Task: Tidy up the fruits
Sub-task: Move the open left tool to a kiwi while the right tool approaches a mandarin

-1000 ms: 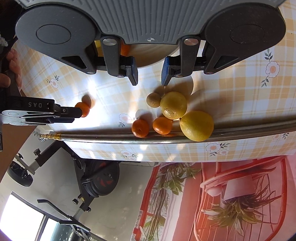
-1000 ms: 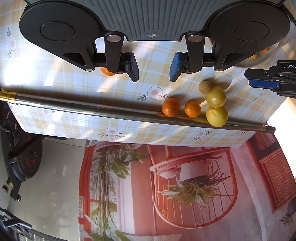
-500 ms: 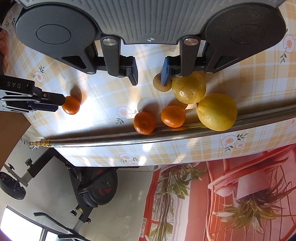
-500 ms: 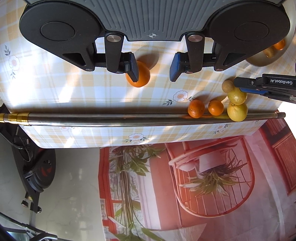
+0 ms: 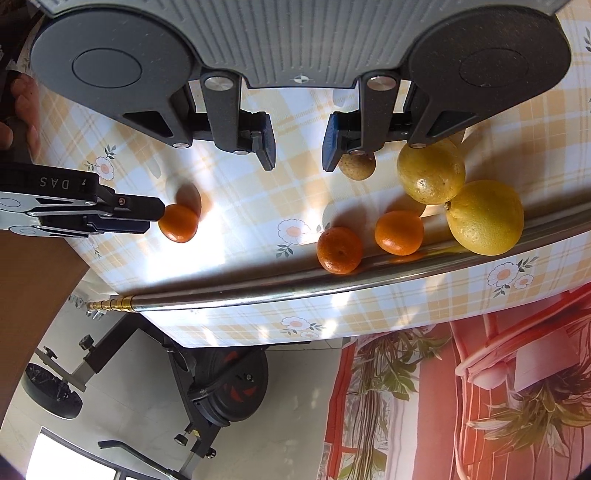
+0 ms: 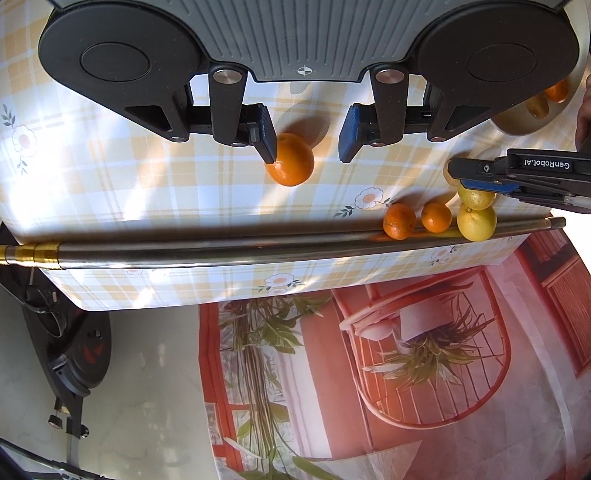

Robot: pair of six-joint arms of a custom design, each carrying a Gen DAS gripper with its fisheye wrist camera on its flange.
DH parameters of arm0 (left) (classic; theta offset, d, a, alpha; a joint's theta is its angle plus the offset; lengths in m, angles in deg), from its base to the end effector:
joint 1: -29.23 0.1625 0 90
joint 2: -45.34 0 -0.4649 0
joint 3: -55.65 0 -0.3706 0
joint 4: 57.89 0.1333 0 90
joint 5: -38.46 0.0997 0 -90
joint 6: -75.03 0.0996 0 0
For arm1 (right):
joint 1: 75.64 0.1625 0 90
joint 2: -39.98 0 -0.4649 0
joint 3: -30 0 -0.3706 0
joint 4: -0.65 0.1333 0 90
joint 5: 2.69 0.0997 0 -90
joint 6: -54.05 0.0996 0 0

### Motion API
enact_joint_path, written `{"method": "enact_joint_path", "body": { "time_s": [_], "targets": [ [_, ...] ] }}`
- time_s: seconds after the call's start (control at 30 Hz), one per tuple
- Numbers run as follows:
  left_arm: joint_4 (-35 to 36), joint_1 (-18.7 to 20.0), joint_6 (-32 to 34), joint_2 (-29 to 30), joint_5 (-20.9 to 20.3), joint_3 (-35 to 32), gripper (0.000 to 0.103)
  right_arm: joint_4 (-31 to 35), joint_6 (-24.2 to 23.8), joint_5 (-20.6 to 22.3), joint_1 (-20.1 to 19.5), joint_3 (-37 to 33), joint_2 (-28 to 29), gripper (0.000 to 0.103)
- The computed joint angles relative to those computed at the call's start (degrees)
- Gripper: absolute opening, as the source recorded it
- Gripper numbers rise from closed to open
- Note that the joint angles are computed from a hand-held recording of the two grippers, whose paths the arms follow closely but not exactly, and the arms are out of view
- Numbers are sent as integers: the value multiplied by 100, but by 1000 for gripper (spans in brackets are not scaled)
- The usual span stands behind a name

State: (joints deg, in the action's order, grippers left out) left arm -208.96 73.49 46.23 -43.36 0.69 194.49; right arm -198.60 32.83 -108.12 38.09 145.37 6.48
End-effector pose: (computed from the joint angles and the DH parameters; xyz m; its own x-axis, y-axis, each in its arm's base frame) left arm -0.1081 -0.4014 0.3018 -0.8074 -0.0374 -0.5888 0.3586 0.7614 -0.5401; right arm 0.3283 -0.4814 0.0128 -0.7392 -0.5514 0.3867 -0.6703 0.6579 -0.3432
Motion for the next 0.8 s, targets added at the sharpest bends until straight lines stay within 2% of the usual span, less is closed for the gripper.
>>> {"method": "enact_joint_path", "body": {
  "time_s": [0.1, 0.23, 0.33, 0.5, 0.57, 0.67, 0.77, 0.8],
  "targets": [
    [69, -192, 1, -54, 202, 125, 29, 1, 14, 3, -2, 8, -9, 35],
    [169, -370, -185, -140, 679, 225, 29, 26, 54, 47, -5, 26, -18, 35],
    [737, -273, -520, -137, 918, 35, 29, 32, 70, 97, -20, 30, -25, 35],
    [875, -181, -506, -41, 979, -30, 29, 27, 72, 120, -25, 54, -35, 35],
    [843, -124, -500, -18, 888, -46, 29, 28, 72, 119, -25, 56, -37, 35],
    [400, -94, -234, 66, 795, 10, 29, 47, 121, 108, -21, 56, -41, 35],
    [-324, -45, 174, 28, 221, 102, 29, 18, 136, 105, -19, 84, -50, 35],
    [-482, -93, 232, 33, 213, 161, 29, 26, 134, 106, -22, 82, -52, 35]
  ]
}}
